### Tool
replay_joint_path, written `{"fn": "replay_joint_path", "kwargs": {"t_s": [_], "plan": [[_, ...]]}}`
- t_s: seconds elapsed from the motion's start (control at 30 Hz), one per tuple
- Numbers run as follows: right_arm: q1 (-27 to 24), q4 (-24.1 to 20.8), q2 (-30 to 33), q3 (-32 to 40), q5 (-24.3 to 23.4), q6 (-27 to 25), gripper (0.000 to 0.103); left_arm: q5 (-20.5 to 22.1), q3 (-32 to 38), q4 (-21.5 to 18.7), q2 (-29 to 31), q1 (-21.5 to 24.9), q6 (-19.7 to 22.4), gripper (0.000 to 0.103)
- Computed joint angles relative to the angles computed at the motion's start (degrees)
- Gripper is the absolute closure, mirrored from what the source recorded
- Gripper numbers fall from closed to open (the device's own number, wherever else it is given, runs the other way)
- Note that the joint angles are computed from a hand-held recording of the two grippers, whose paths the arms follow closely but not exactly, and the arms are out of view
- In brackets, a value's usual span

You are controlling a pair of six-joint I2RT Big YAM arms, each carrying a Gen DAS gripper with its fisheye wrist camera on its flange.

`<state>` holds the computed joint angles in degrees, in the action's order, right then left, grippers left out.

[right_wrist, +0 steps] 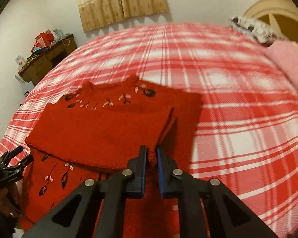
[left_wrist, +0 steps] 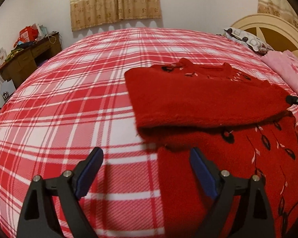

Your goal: Fold small clothes

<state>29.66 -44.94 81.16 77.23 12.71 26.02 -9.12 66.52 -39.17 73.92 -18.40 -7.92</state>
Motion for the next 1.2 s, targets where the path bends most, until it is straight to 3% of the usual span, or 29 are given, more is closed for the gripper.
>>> {"fn": "replay_joint_path", "kwargs": {"t_s": [0.07,0.17,0.23,0.3,0.33,0.37,0.47,0.63,0.77,0.9,1.2], "plan": [[0.0,-0.5,-0.4,-0.2,2.1,0.4,0.094,-0.1,-0.1,-0.4,0.0,0.2,0.0,0.012],[-1.2,-2.2,1.0,0.2,-1.4,1.1,0.093,0.4,-0.3,-0.9,0.2,0.4,-0.2,0.012],[-1.5,-3.0,1.7,0.2,-0.1,2.6,0.092,0.6,0.1,-1.4,0.1,0.4,-1.1,0.012],[-1.8,-2.8,1.6,0.0,0.0,3.8,0.079,0.9,0.5,-1.0,-0.3,0.5,-1.2,0.012],[-1.3,-2.9,1.3,0.2,2.2,4.3,0.066,-0.1,1.0,-0.6,-0.3,0.4,-0.8,0.012],[-0.9,-2.3,1.0,0.3,2.9,4.3,0.059,-0.6,1.4,-0.3,-0.2,0.3,-0.6,0.01],[0.4,1.6,-0.3,0.3,1.3,2.3,0.058,-3.5,3.6,1.8,1.6,0.6,-0.4,0.005],[1.8,1.0,4.7,5.3,-4.4,-2.0,0.057,-8.5,7.4,2.5,6.7,0.3,0.1,0.004],[0.6,-2.2,8.3,6.7,-5.0,-1.7,0.056,-7.9,7.8,1.6,7.4,0.3,-0.7,0.004],[-1.2,1.8,6.2,2.5,-9.2,-2.4,0.057,-9.1,7.2,1.9,7.3,-0.4,1.0,0.002],[-1.3,2.3,3.5,-0.6,-5.8,-2.7,0.057,-8.1,6.6,1.6,7.3,-0.3,0.7,0.0]]}}
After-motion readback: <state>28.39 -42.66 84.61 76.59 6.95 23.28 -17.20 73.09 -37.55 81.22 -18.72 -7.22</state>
